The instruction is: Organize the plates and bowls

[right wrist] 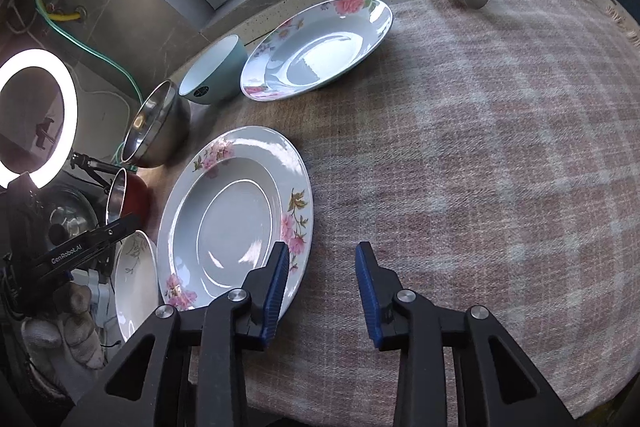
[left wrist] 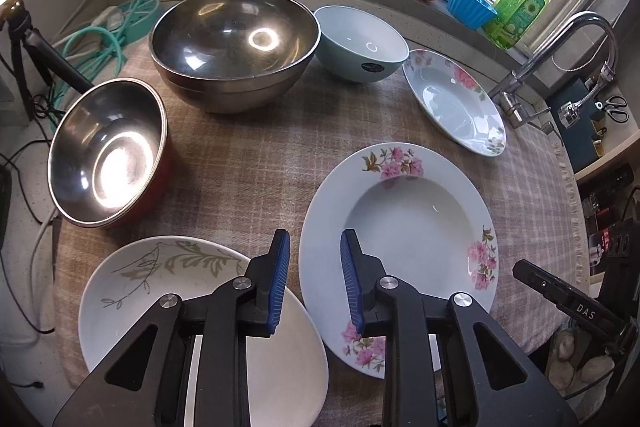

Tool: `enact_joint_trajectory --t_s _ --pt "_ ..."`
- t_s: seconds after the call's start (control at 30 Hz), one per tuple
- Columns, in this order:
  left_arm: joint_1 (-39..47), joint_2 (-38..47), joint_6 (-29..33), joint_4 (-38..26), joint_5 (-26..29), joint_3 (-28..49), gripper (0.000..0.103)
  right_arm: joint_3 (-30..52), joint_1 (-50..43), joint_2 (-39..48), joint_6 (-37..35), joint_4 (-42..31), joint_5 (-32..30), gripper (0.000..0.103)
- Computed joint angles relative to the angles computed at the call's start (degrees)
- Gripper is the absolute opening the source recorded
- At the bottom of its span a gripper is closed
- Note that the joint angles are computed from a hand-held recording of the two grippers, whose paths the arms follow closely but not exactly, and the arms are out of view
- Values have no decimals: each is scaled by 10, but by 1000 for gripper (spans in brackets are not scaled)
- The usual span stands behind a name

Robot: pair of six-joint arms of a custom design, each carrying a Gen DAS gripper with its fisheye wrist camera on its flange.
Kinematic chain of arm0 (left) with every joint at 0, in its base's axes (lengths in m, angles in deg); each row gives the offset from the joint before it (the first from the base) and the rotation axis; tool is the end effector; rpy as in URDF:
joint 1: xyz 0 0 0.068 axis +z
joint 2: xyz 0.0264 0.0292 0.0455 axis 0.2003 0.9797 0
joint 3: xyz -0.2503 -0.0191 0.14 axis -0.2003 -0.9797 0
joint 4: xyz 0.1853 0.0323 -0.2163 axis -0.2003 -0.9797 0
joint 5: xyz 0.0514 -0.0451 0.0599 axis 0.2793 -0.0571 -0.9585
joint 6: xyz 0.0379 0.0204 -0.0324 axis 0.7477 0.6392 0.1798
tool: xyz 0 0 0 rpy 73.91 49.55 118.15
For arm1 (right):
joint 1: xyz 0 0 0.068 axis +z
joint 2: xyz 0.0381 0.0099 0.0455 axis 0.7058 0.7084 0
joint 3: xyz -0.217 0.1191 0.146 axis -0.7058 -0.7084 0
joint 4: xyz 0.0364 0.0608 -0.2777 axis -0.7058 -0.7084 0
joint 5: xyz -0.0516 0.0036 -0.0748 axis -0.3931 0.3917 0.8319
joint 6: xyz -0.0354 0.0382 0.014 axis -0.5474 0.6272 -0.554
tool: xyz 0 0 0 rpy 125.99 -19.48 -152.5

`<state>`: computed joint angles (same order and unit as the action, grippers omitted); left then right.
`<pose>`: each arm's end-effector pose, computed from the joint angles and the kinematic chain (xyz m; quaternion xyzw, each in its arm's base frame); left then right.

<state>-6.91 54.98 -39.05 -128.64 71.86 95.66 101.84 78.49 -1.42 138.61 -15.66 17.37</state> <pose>0.2844 -0.1085 0.2400 0.2936 0.9254 -0.1865 0.1506 0.0958 0.0533 0.2078 0.3644 0.8841 0.1475 0.2526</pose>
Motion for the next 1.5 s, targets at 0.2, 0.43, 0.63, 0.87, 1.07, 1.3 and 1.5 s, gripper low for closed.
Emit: enact_joint_trajectory --t_s 0.2,0.43,0.63,0.87,1.07,1.3,1.5 --pt "-15 34 -10 -2 -7 17 19 -28 -78 -8 -50 45 -69 19" --pt "-17 62 -13 -9 -8 31 16 -44 -126 11 -92 80 -125 19" --pt "-22 74 -14 -7 -15 37 16 -47 -139 29 -101 111 -148 16" --pt "-18 92 -11 -20 -8 52 16 -60 -152 43 -92 156 -181 15" --pt "-19 106 -9 -31 -5 60 16 -55 -142 63 -92 169 -177 13" --pt "-23 99 -2 -26 -10 55 16 -51 -141 70 -98 165 -173 13" --pt "-14 102 -5 -33 4 56 16 -50 -144 67 -101 158 -175 13"
